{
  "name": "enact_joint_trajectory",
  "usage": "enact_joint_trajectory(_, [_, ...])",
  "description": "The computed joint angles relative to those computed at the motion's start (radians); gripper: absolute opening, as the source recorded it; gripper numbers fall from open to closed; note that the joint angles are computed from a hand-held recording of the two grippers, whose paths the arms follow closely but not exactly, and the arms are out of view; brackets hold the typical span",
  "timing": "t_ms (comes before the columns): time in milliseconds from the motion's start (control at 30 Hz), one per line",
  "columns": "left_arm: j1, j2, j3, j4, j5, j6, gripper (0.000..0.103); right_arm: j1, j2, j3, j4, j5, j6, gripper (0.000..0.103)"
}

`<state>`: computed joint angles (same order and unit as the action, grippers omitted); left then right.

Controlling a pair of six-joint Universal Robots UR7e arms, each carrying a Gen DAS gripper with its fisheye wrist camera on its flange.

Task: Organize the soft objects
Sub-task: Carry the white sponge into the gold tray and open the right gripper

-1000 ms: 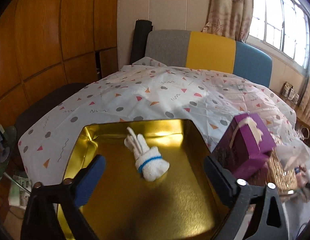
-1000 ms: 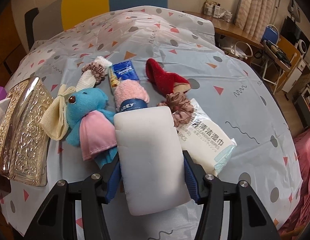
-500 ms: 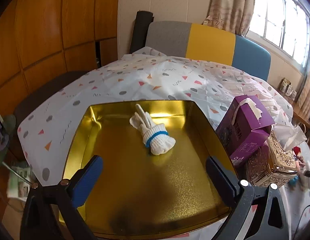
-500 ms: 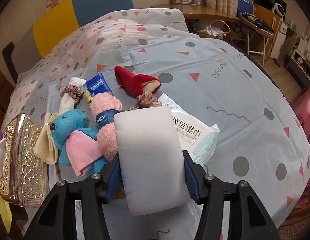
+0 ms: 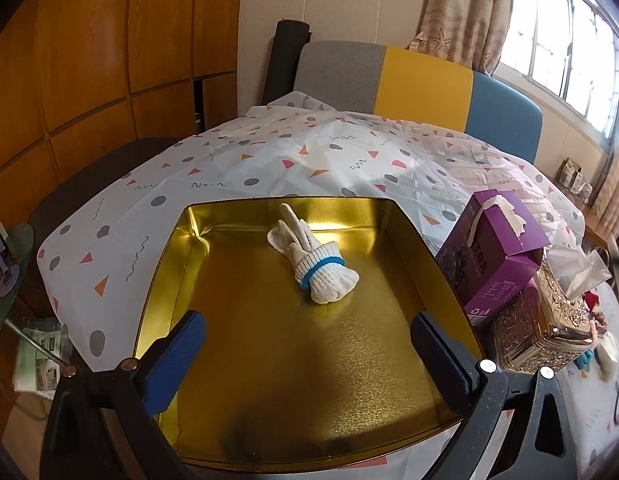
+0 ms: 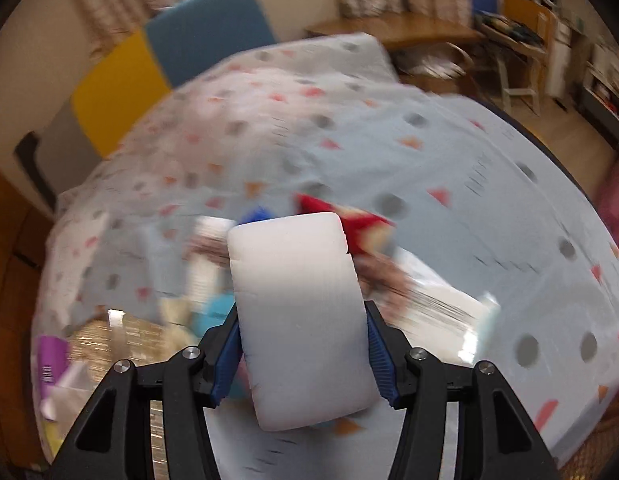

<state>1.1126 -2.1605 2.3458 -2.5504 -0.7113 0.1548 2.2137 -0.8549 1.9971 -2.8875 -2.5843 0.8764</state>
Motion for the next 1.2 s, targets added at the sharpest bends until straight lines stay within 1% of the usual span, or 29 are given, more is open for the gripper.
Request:
enact_joint_trajectory(100, [0.007,0.000,-0.004,0.002,0.000,-0.003,0.103,0.035,0.124,-0.189,-0.044,0.059,-0.221,0.056])
enact_joint_trajectory(200, [0.020,-0.001,-0.006,-0.009,0.001,0.004,0.103,0.079,0.258,-0.381,-0.055,0.164,-0.430,0.056])
enact_joint_trajectory(267, [0.030,0.003,-0.008,-0.026,0.007,0.007,0.103,0.110,0.337,-0.484,-0.019,0.220,-0.509,0.056])
enact_joint_trajectory(333, [0.047,0.010,-0.017,-0.040,0.006,0.005,0.103,0.140,0.414,-0.581,0.039,0.269,-0.570,0.057])
enact_joint_trajectory(400, [0.064,0.016,-0.029,-0.047,-0.002,-0.001,0.103,0.164,0.483,-0.666,0.101,0.299,-0.591,0.058])
enact_joint_trajectory(467, [0.069,0.017,-0.034,-0.057,0.003,-0.002,0.103,0.180,0.548,-0.740,0.153,0.324,-0.611,0.058])
enact_joint_trajectory(533, [0.070,0.016,-0.036,-0.074,0.012,0.005,0.103,0.195,0.613,-0.818,0.228,0.322,-0.615,0.059])
enact_joint_trajectory(633, [0.067,0.010,-0.032,-0.091,0.028,0.021,0.103,0.205,0.668,-0.865,0.260,0.322,-0.619,0.061])
enact_joint_trajectory(667, [0.065,0.009,-0.030,-0.096,0.035,0.028,0.103,0.202,0.664,-0.839,0.246,0.321,-0.624,0.061])
enact_joint_trajectory(700, [0.063,0.008,-0.026,-0.105,0.040,0.039,0.103,0.204,0.681,-0.852,0.252,0.317,-0.624,0.063])
enact_joint_trajectory(800, [0.071,0.009,-0.025,-0.105,0.035,0.046,0.103,0.198,0.683,-0.827,0.247,0.323,-0.630,0.074])
enact_joint_trajectory(900, [0.074,0.017,-0.028,-0.103,0.032,0.043,0.103,0.198,0.677,-0.803,0.224,0.323,-0.649,0.081])
enact_joint_trajectory(1000, [0.071,0.018,-0.024,-0.109,0.039,0.050,0.103,0.201,0.672,-0.788,0.202,0.314,-0.645,0.082])
enact_joint_trajectory(1067, [0.075,0.019,-0.024,-0.104,0.033,0.044,0.103,0.206,0.660,-0.768,0.167,0.310,-0.649,0.082])
enact_joint_trajectory(1200, [0.084,0.019,-0.028,-0.073,0.015,0.017,0.103,0.218,0.638,-0.718,0.075,0.268,-0.679,0.082])
